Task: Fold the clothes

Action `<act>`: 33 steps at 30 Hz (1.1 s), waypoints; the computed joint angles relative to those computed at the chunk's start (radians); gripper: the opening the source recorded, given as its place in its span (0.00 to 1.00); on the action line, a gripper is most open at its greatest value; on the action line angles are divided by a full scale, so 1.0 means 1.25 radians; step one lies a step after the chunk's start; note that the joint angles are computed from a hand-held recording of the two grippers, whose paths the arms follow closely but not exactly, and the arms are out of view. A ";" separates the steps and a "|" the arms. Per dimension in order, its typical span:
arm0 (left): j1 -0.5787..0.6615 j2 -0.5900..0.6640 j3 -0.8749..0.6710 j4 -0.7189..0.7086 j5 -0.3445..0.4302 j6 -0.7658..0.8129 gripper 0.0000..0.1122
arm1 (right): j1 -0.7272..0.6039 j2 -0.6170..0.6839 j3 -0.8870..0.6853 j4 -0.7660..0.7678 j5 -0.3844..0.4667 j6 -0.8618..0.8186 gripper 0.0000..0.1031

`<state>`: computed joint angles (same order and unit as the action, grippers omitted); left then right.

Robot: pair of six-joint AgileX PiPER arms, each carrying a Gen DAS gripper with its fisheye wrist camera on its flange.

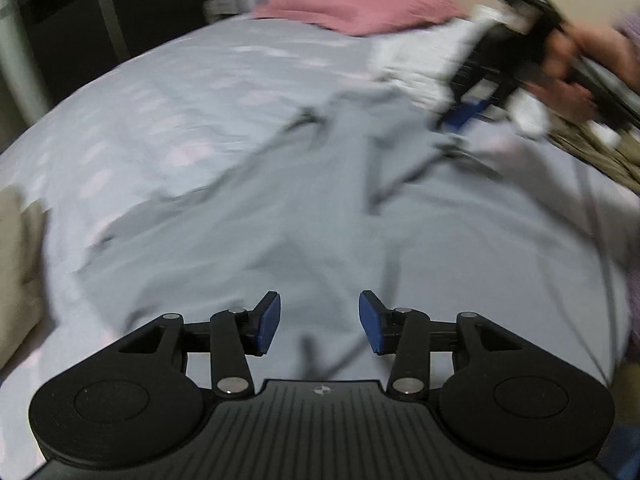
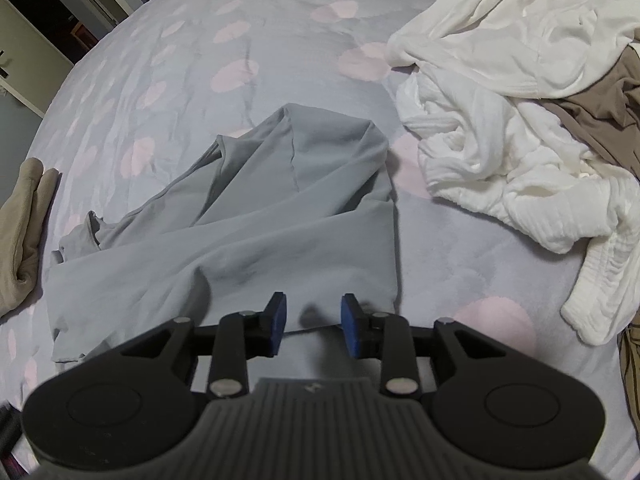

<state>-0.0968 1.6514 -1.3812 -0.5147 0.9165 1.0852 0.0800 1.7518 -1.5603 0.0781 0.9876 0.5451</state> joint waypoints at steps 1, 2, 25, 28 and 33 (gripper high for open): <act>0.001 0.016 -0.015 0.024 -0.012 -0.050 0.37 | 0.000 0.000 0.000 0.001 0.001 -0.001 0.32; 0.003 0.035 -0.029 0.041 -0.014 -0.087 0.37 | 0.001 0.000 0.000 0.001 0.001 -0.002 0.32; 0.032 0.141 -0.135 -0.127 -0.024 -0.216 0.07 | -0.007 -0.012 0.017 -0.028 -0.006 0.017 0.33; 0.064 0.147 -0.211 -0.165 -0.009 -0.259 0.06 | -0.015 -0.017 0.027 -0.040 -0.012 0.030 0.33; 0.077 0.180 -0.317 -0.121 -0.024 -0.354 0.05 | -0.024 -0.015 0.030 -0.070 -0.019 0.070 0.33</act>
<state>-0.0010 1.8758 -1.7774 -0.6661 0.8867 0.6424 0.0499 1.7333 -1.5223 -0.0091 0.9636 0.6326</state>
